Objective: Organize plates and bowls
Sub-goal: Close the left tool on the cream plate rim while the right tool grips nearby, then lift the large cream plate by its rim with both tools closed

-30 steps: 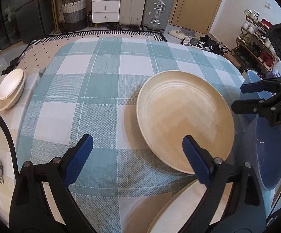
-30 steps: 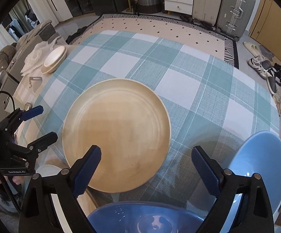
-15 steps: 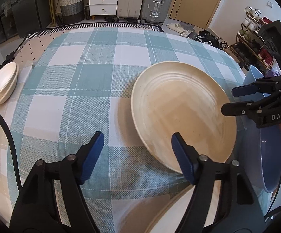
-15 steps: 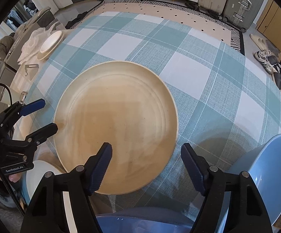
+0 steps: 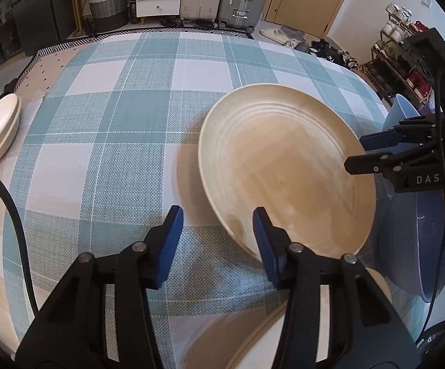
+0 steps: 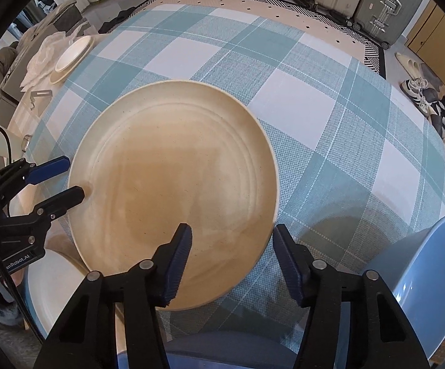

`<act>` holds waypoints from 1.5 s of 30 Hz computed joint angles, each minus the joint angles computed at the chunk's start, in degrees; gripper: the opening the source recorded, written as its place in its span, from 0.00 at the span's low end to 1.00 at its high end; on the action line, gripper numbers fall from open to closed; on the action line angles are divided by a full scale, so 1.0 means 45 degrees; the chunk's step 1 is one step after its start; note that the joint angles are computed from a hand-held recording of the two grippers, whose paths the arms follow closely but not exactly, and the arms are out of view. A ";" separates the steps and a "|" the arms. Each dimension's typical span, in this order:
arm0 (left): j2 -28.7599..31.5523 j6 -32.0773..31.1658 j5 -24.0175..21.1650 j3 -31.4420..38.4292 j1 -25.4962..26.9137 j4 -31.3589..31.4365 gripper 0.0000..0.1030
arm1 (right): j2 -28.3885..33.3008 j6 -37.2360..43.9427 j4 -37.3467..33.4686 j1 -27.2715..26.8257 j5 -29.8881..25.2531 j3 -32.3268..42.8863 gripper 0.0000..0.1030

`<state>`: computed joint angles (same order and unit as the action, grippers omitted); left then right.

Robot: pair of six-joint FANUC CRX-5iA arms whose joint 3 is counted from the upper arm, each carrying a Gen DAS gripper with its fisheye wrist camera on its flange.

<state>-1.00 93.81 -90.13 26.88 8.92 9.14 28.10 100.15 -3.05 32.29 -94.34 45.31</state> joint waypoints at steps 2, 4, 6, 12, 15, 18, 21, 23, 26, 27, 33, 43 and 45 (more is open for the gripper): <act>-0.0006 -0.0049 0.0010 -0.0040 -0.0013 0.0052 0.36 | -0.0075 -0.0005 0.0134 0.0011 0.0109 -0.0131 0.46; -0.0026 -0.0100 0.0061 -0.0103 -0.0029 0.0115 0.33 | -0.0158 0.0008 0.0267 0.0045 0.0235 -0.0278 0.41; -0.0016 -0.0145 0.0098 -0.0159 -0.0043 0.0225 0.30 | -0.0283 0.0084 0.0393 0.0110 0.0401 -0.0513 0.37; -0.0049 -0.0076 0.0108 -0.0187 -0.0135 0.0018 0.27 | -0.0423 0.0193 0.0635 0.0277 0.0661 -0.0785 0.35; -0.0088 -0.0099 0.0109 -0.0200 -0.0086 -0.0048 0.23 | -0.0489 0.0230 0.0691 0.0300 0.0803 -0.0914 0.34; -0.0104 -0.0106 0.0067 -0.0131 -0.0119 -0.0266 0.23 | -0.0602 0.0239 0.0736 0.0328 0.1025 -0.1105 0.29; -0.0141 -0.0078 0.0054 -0.0107 -0.0109 -0.0338 0.23 | -0.0741 0.0240 0.0811 0.0372 0.1250 -0.1346 0.27; -0.0158 -0.0052 0.0032 -0.0027 -0.0151 -0.0509 0.23 | -0.0899 0.0257 0.0805 0.0402 0.1492 -0.1577 0.27; -0.0238 -0.0063 0.0104 -0.0004 -0.0104 -0.0557 0.23 | -0.1121 0.0304 0.0893 0.0486 0.1776 -0.1892 0.26; -0.0257 -0.0062 0.0117 0.0016 -0.0081 -0.0561 0.23 | -0.1156 0.0312 0.0913 0.0511 0.1843 -0.1949 0.26; -0.0408 -0.0149 0.0199 0.0145 -0.0034 -0.0664 0.23 | -0.1538 0.0262 0.1000 0.0644 0.2338 -0.2364 0.26; -0.0572 -0.0509 0.0392 0.0449 -0.0241 -0.0432 0.19 | -0.2179 0.0577 0.1190 0.1188 0.2875 -0.2857 0.16; -0.0604 -0.0446 0.0279 0.0452 -0.0175 -0.0470 0.19 | -0.2191 0.0415 0.1274 0.1122 0.2912 -0.2904 0.16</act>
